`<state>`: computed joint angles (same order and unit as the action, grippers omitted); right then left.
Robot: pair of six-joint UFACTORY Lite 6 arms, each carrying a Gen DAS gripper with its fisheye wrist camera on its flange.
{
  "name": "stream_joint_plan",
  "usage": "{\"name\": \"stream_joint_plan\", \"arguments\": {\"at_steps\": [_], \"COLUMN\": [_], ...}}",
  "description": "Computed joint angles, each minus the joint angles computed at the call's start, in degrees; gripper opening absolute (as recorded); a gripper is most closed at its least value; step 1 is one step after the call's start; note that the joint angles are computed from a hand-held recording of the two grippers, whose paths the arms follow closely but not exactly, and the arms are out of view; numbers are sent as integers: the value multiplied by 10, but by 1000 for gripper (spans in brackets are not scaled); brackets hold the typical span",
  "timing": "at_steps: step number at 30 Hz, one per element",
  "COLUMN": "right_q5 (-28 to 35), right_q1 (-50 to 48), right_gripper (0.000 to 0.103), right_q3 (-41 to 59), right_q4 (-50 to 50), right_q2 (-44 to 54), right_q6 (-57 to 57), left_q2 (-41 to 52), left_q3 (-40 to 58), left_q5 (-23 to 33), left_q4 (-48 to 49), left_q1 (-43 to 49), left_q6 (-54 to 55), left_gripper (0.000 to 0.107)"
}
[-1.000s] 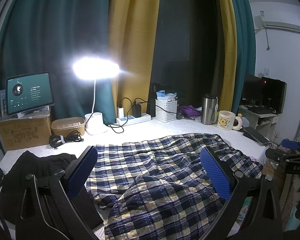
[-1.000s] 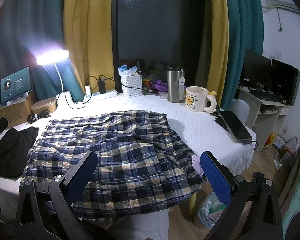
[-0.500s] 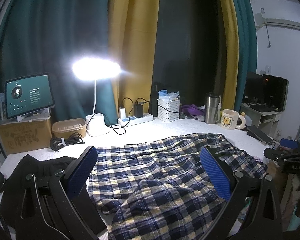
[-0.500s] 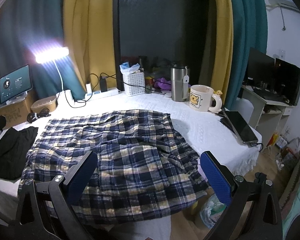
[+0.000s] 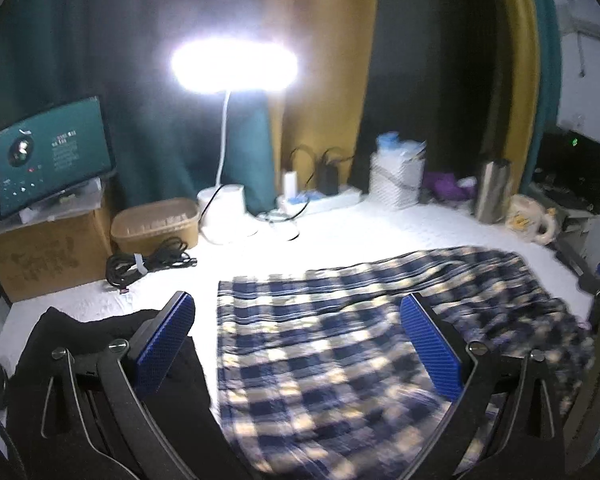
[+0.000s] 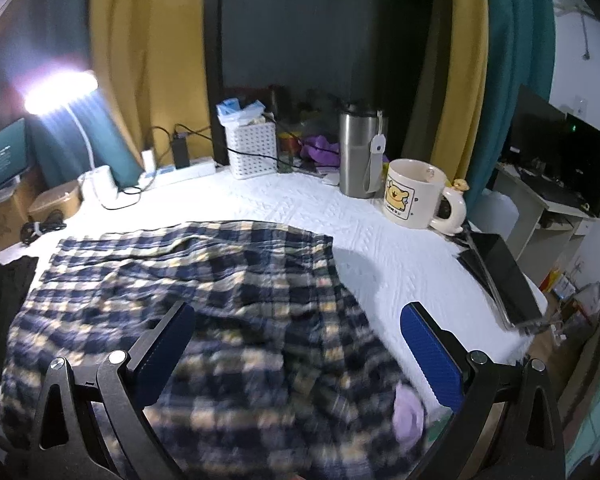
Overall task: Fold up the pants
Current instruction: 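Lower both tools to the plaid garment and close both on its edge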
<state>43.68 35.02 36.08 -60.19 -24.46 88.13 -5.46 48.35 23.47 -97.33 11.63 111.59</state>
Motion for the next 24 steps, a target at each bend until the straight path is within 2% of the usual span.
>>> {"name": "stream_joint_plan", "arguments": {"at_steps": [2,5,8,10,11,13,15,19,21,22,23,24], "right_q5": [-58,-140,-224,-254,-265,-291,-315,-305,-288,-297,-303,-309], "right_q1": [-69,-159,-239,-277,-292,-324,-348,-365,-362,-359,-352,-345], "right_gripper": [103,103,103,102,101,93,89,84,73,67,49,44], "right_q3": [21,62,115,157,174,212,255,327,355,353,352,349], "right_q4": [-1,-5,23,32,61,165,276,497,568,568,544,508], "right_q2": [36,103,179,240,263,311,375,467,503,506,506,504], "right_q6": [-34,-83,-148,-177,-215,-335,-454,-694,-778,-789,-775,-738], "left_q2": [61,160,261,325,354,413,469,552,576,593,608,606], "left_q3": [47,134,231,301,337,404,471,580,612,637,657,652], "left_q5": [-21,-36,-50,-58,-51,-41,-38,13,34,52,65,59], "left_q4": [-14,23,99,185,231,313,419,577,613,636,653,667], "left_q1": [-9,-15,-18,-20,-19,-19,-25,-31,-35,-37,-39,-44], "left_q6": [23,-14,-90,-179,-226,-311,-419,-586,-621,-641,-656,-661], "left_gripper": [101,101,101,101,101,100,100,97,92,89,87,87]}}
